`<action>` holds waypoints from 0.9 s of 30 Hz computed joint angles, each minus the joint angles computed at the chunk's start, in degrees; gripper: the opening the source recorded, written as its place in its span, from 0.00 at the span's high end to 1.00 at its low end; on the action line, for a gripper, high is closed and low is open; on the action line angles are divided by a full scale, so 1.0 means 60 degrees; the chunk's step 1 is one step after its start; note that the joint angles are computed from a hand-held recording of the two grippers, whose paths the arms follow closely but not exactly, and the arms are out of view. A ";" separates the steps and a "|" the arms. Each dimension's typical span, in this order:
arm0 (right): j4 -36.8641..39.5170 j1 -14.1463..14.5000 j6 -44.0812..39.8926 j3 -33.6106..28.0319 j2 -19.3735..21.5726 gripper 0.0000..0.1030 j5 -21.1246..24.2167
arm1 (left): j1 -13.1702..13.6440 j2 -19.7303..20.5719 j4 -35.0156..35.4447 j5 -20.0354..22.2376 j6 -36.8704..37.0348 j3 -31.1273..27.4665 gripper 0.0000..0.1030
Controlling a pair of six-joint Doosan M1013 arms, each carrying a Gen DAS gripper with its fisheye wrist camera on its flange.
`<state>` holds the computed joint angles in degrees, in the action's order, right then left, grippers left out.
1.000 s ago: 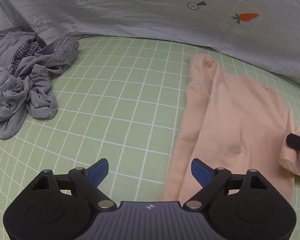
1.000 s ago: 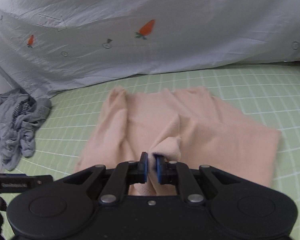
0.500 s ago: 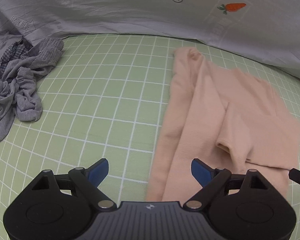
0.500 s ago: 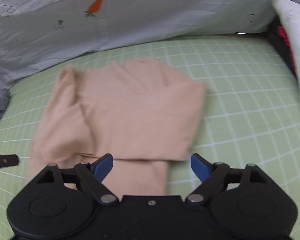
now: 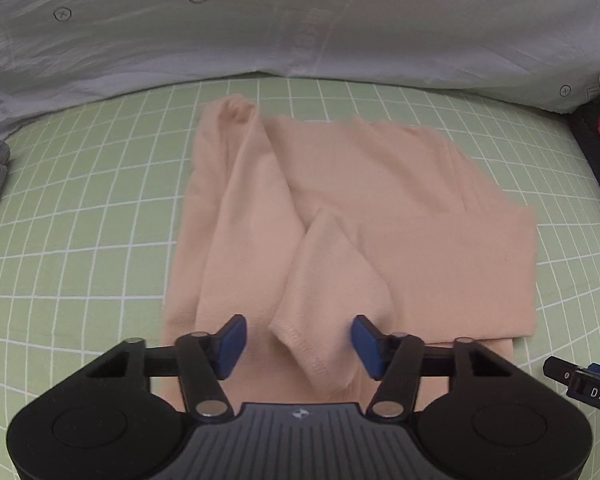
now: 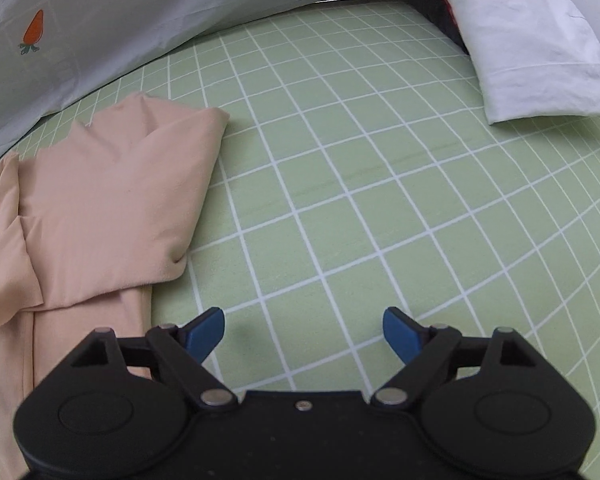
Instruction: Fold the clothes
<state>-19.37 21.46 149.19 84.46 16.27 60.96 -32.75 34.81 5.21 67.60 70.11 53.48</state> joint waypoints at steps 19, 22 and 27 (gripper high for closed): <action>0.0222 0.0431 -0.2566 -0.1132 0.0818 0.15 0.0509 | 0.1181 -0.0842 0.2280 -0.2913 -0.4305 0.1133 0.94; 0.0190 0.0540 -0.2949 -0.1347 0.0957 0.15 0.0592 | 0.1546 -0.0851 0.2615 -0.2808 -0.5505 0.1239 0.92; -0.0230 0.0681 -0.3163 -0.1390 0.0954 0.13 0.0412 | 0.1586 -0.1047 0.2949 -0.2113 -0.5815 0.1539 0.34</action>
<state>-20.75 25.55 130.21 76.11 21.99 63.44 -23.23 28.53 22.90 54.92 35.22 62.72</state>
